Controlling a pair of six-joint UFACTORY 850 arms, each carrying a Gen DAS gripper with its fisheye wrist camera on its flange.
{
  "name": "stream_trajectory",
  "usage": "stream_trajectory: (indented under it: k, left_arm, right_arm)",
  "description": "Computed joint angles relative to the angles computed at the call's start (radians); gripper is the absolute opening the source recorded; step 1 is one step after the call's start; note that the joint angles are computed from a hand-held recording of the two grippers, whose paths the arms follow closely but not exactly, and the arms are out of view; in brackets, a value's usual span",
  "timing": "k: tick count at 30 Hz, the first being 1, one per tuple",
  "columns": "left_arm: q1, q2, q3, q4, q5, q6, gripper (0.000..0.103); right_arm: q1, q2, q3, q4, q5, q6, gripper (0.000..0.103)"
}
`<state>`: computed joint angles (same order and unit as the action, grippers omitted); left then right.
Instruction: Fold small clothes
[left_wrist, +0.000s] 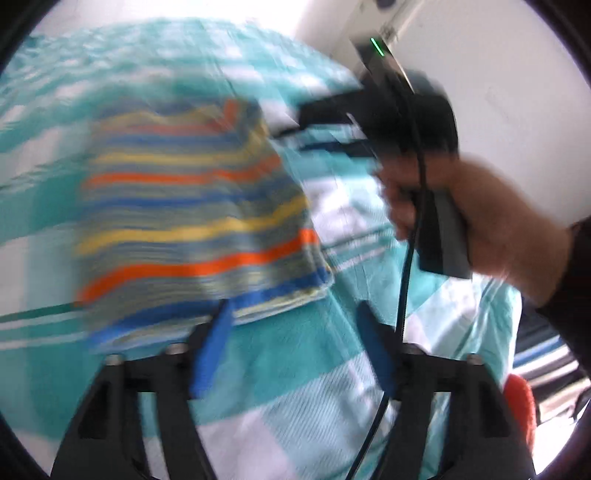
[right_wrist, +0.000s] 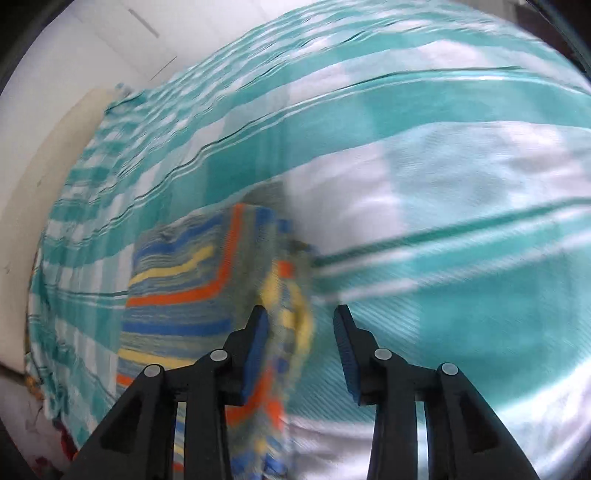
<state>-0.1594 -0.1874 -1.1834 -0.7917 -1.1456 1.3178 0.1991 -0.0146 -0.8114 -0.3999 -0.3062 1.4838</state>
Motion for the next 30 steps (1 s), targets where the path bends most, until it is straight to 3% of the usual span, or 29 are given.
stream_trajectory:
  k: [2,4,7,10,13,14,15,16,17,18,22,25,27,29,30]
  left_arm:
    - [0.063,-0.022,-0.046,-0.082,-0.004,-0.02,0.078]
    - [0.094,-0.073,-0.111,-0.108,0.041,-0.104,0.075]
    - [0.06,-0.165,-0.204,-0.005,0.134,-0.235,0.054]
    - [-0.008,-0.196,-0.162,0.215,0.29,-0.266,0.028]
    - [-0.006,-0.192,-0.156,0.23,0.295,-0.25,0.027]
    - [0.001,-0.184,-0.162,0.243,0.278,-0.25,0.029]
    - [0.007,-0.169,-0.161,0.255,0.275,-0.245,0.029]
    - [0.015,-0.152,-0.158,0.241,0.279,-0.224,0.038]
    - [0.025,-0.137,-0.152,0.201,0.28,-0.19,0.053]
    - [0.038,-0.125,-0.15,0.139,0.27,-0.155,0.059]
    - [0.019,-0.123,-0.161,-0.006,0.252,-0.114,0.063]
    - [-0.024,-0.124,-0.126,-0.015,0.294,-0.085,0.063]
    - [-0.044,-0.131,-0.085,0.043,0.348,-0.071,0.063]
    - [-0.055,-0.129,-0.033,0.093,0.414,-0.05,0.064]
    - [-0.037,-0.131,-0.02,0.063,0.402,-0.01,0.065]
  right_arm:
    - [0.045,0.043,0.001,-0.151,-0.07,0.124,0.038]
    - [0.106,0.076,-0.019,-0.264,-0.116,0.176,0.038]
    - [0.181,0.075,-0.069,-0.347,-0.046,0.165,0.038]
    - [0.242,0.013,-0.093,-0.317,0.05,0.117,0.037]
    - [0.289,-0.066,-0.056,-0.172,0.002,0.057,0.034]
    - [0.301,-0.054,0.003,-0.191,0.028,0.12,0.024]
    - [0.306,-0.001,0.053,-0.252,0.064,0.224,0.022]
    - [0.313,0.028,0.072,-0.296,0.058,0.299,0.022]
    - [0.322,0.043,0.074,-0.306,0.031,0.331,0.021]
    - [0.331,0.059,0.061,-0.296,-0.025,0.322,0.022]
    - [0.314,0.084,-0.017,-0.367,-0.131,0.253,0.022]
    - [0.264,0.055,-0.086,-0.426,-0.116,0.208,0.022]
    - [0.225,0.023,-0.111,-0.439,-0.064,0.161,0.022]
    - [0.185,-0.027,-0.117,-0.382,0.003,0.087,0.022]
    - [0.168,-0.045,-0.11,-0.301,0.016,0.008,0.022]
